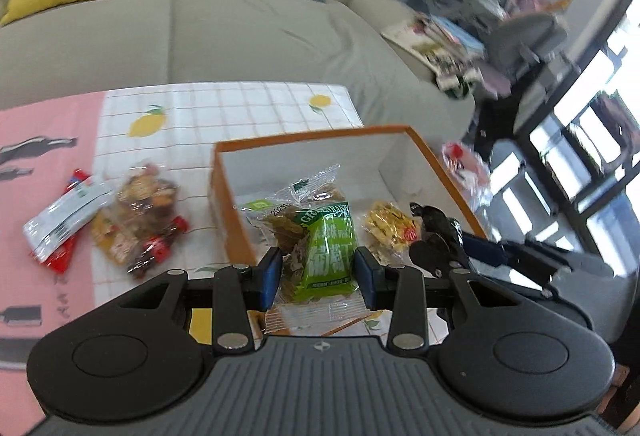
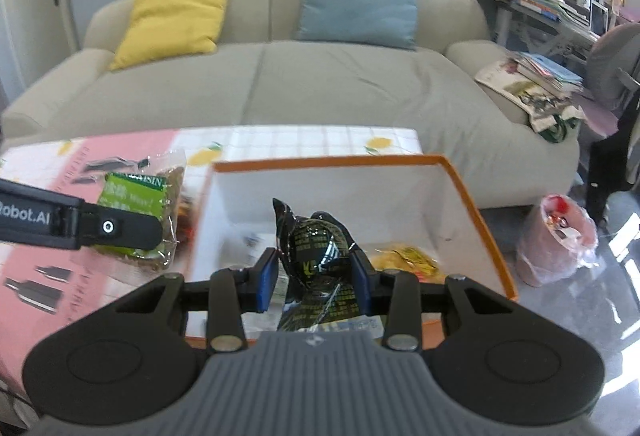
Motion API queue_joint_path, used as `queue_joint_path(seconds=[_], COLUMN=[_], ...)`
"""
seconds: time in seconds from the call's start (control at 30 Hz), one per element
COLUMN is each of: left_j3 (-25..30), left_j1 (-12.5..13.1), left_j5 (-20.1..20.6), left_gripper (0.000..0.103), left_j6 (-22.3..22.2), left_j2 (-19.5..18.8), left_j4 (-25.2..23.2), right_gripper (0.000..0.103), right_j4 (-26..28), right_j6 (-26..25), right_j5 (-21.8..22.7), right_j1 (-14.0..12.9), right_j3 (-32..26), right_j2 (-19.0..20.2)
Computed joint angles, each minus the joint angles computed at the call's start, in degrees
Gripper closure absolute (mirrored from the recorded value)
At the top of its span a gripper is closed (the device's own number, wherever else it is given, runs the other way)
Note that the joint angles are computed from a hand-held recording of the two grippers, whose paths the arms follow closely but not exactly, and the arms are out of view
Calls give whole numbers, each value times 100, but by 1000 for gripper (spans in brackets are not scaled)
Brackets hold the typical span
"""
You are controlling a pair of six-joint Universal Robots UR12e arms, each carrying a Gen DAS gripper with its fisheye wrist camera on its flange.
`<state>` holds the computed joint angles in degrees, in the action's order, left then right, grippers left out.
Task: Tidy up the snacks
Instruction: 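Carry both held snacks over the orange box and lower them inside, then open both tools to release the snacks into the box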
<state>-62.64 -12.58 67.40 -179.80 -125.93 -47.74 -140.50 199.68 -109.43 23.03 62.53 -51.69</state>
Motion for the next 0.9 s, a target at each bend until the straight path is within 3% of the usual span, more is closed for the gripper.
queue_joint_path(seconds=[0.23,0.47,0.7,0.9], left_j3=[646,1229,1589,1894], left_j1=[-203,-320,-404,-432], left_j5=[230,330,502,678], left_gripper=[59,59,60,63], left_j6=[660,879,1108,1195], left_j2=[-394,-793,-1053,-1243], left_j4=[-852,-1659,-2119,-2572], right_gripper=[65,65,65,65], right_j4=[765,1584,1947,2184], right_j6=[-160,-561,-1107,-1234], right_j5=[-15,-212,-96,208], right_j1=[-188,-305,-378,-433], right_j3=[-177,-464,-635,-861], right_j2=[115,307,462,630])
